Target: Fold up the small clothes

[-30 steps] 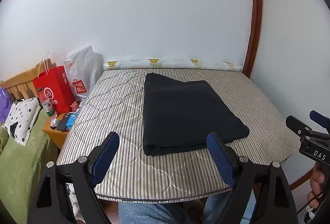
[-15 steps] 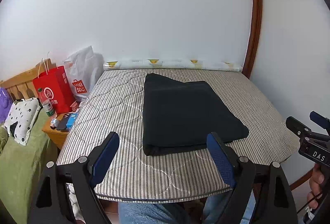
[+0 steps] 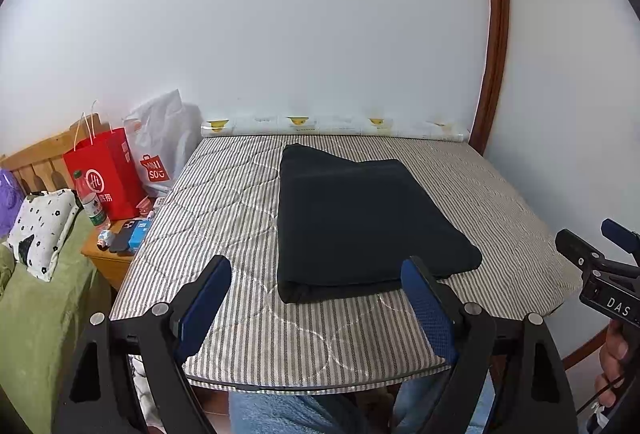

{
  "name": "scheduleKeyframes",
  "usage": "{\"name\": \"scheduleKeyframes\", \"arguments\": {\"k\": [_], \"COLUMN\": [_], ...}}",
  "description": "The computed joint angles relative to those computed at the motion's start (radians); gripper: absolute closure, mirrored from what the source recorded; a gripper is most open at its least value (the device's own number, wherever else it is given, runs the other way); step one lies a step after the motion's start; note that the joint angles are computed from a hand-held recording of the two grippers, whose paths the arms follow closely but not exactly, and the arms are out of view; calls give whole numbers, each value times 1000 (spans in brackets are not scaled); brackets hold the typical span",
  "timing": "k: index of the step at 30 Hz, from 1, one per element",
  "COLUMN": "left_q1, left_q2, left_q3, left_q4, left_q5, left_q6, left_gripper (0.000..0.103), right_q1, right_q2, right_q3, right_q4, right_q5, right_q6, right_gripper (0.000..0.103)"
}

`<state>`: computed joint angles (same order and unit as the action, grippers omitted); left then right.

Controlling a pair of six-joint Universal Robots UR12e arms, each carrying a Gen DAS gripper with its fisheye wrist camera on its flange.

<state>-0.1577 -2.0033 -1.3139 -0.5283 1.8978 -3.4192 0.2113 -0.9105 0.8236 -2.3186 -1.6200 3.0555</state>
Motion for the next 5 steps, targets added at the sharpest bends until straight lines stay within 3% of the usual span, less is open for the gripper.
{"name": "scheduleKeyframes", "arguments": {"k": [5], "left_q1": [0], "left_q2": [0], "left_q3": [1], "left_q4": [1], "left_q5": [3], "left_q6": [0], "left_gripper": [17], "right_q1": [0], "right_q2": [-3], "right_q3": [5], "right_q4": [-7], "right_q5": [3], "right_q6": [-3], "right_gripper": [3]}}
